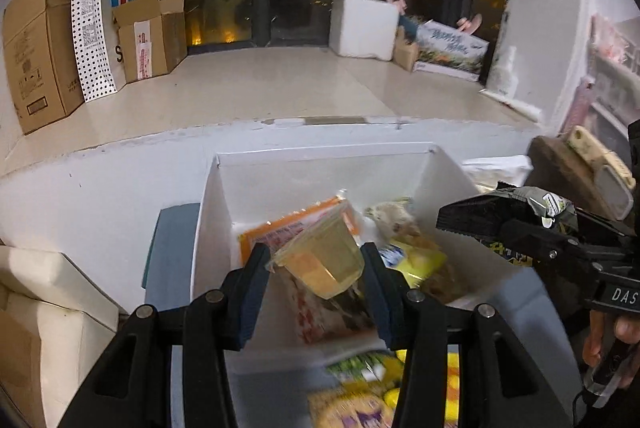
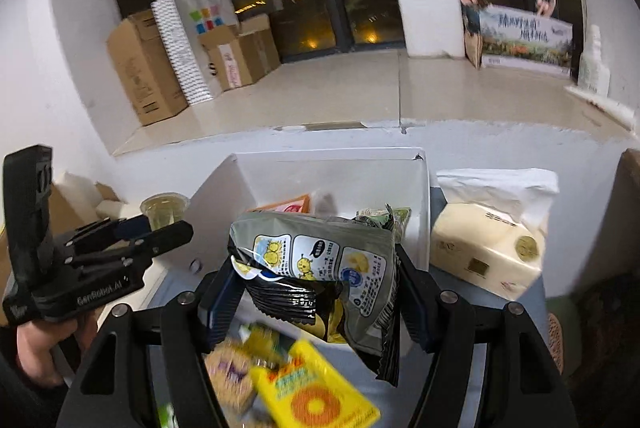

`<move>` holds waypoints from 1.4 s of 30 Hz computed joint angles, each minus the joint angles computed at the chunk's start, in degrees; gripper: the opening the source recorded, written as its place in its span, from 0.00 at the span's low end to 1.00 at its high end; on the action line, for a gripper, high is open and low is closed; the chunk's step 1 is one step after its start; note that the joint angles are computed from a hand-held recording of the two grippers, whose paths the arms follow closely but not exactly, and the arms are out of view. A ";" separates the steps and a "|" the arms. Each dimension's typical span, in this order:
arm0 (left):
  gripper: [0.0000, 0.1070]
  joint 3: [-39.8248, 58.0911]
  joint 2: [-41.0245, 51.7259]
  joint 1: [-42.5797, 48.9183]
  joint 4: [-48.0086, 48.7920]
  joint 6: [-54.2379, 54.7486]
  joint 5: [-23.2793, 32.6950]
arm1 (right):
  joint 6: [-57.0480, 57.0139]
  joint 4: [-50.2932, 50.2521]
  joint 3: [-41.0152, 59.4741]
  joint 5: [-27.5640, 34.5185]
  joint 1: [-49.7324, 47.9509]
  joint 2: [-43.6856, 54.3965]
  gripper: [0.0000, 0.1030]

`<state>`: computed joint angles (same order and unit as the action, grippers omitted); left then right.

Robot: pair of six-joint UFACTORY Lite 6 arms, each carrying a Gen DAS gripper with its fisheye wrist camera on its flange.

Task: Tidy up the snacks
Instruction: 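Drop the jelly cup and grey bag into the white box, then grasp the round cookie pack with the left tool while the right grasps the yellow bag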

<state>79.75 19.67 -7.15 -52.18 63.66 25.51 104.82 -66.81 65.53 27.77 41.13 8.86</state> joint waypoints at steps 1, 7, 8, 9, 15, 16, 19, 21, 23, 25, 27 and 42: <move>0.48 2.58 2.44 -0.56 2.94 -3.02 -0.69 | -1.03 0.55 1.02 -0.77 -1.17 1.45 0.71; 0.96 6.13 6.81 -0.09 6.67 -8.98 -1.22 | -1.14 -1.38 4.34 -1.89 -4.53 5.87 0.94; 0.96 5.46 6.51 0.22 5.77 -7.81 -1.15 | 0.17 -3.30 3.75 -2.31 -4.44 5.48 0.97; 0.96 5.36 6.48 0.54 6.00 -7.89 -0.06 | 3.28 -6.95 2.56 -2.09 -3.89 4.76 1.00; 0.96 -0.50 1.92 1.72 2.42 -3.84 0.90 | 7.14 -9.50 -0.45 -3.13 -3.12 1.25 1.00; 0.96 -1.73 0.83 2.17 1.52 -2.93 1.27 | 9.47 -10.99 -1.91 -3.37 -2.79 -0.20 1.00; 0.96 -7.84 -4.92 4.25 -0.63 0.29 3.57 | 14.28 -13.68 -6.58 -3.15 -0.58 -5.55 1.00; 0.96 -13.86 -11.39 6.16 -1.45 3.68 5.34 | 18.02 -16.39 -11.64 -2.00 2.71 -11.38 1.00; 0.96 -20.90 -19.68 8.87 -3.11 8.62 8.02 | 20.12 -17.20 -15.87 0.65 6.85 -16.22 1.00; 0.96 -27.42 -27.57 13.34 -4.25 12.11 13.34 | 23.47 -17.82 -21.39 4.73 13.29 -22.05 1.00; 0.96 -32.27 -33.44 17.50 -3.45 13.98 18.18 | 28.02 -18.28 -26.08 9.60 20.31 -26.18 1.00; 0.96 -61.49 -59.48 53.97 1.89 32.84 44.62 | 41.72 -22.70 -30.05 4.02 28.14 -9.05 1.00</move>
